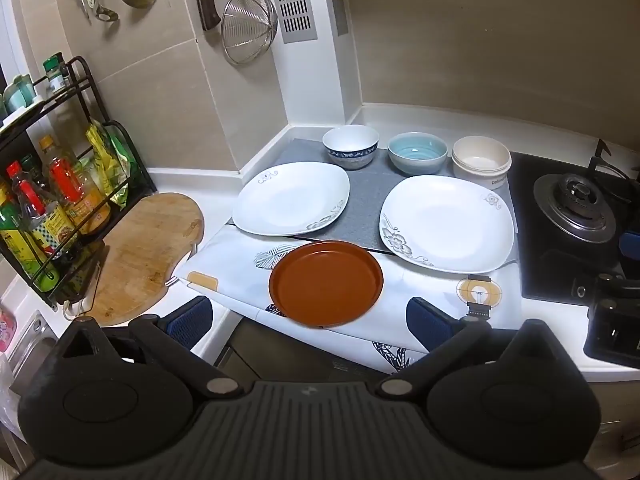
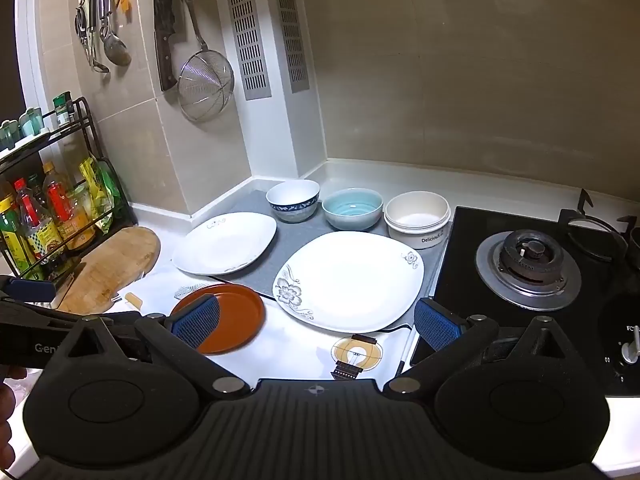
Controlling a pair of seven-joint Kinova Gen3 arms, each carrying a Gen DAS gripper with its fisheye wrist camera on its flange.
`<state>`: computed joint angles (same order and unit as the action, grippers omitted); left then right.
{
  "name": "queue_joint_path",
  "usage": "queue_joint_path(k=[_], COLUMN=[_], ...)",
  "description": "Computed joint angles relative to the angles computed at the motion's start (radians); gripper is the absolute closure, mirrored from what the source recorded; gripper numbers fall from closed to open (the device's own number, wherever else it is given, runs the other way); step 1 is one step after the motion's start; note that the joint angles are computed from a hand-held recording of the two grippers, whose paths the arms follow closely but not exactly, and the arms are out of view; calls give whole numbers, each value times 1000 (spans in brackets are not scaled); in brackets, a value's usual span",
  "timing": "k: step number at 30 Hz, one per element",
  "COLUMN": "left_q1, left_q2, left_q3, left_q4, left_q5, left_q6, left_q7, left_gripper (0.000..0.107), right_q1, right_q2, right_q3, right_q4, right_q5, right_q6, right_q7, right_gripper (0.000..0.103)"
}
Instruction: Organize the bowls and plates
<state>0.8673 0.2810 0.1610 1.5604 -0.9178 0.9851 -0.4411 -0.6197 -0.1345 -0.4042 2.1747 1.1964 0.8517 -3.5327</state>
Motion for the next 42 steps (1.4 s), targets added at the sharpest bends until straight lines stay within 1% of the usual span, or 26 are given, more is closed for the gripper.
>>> queue_joint_path(k=[5,9,12,42], left_q1=[2,1,-1,-2], left_q2=[0,-2,-4,10], left_q3=[1,1,3,-5], left_q4=[-3,2,3,-24], left_q5=[-1,-3,-2,11], left_q6=[6,2,2,2], left_q7=[1,3,1,-27], left_gripper=[4,4,4,4], right_q1=[8,12,12,16], right_q2=[-4,-2,-6,1], right_q3=[10,5,-1,9], right_q4=[-16,-22,-2,-5], right_q5=[-12,-15,-3,5], right_q6=[-11,-7,-7,-20], right_q7=[33,37,7,13], right_gripper=[0,0,0,0])
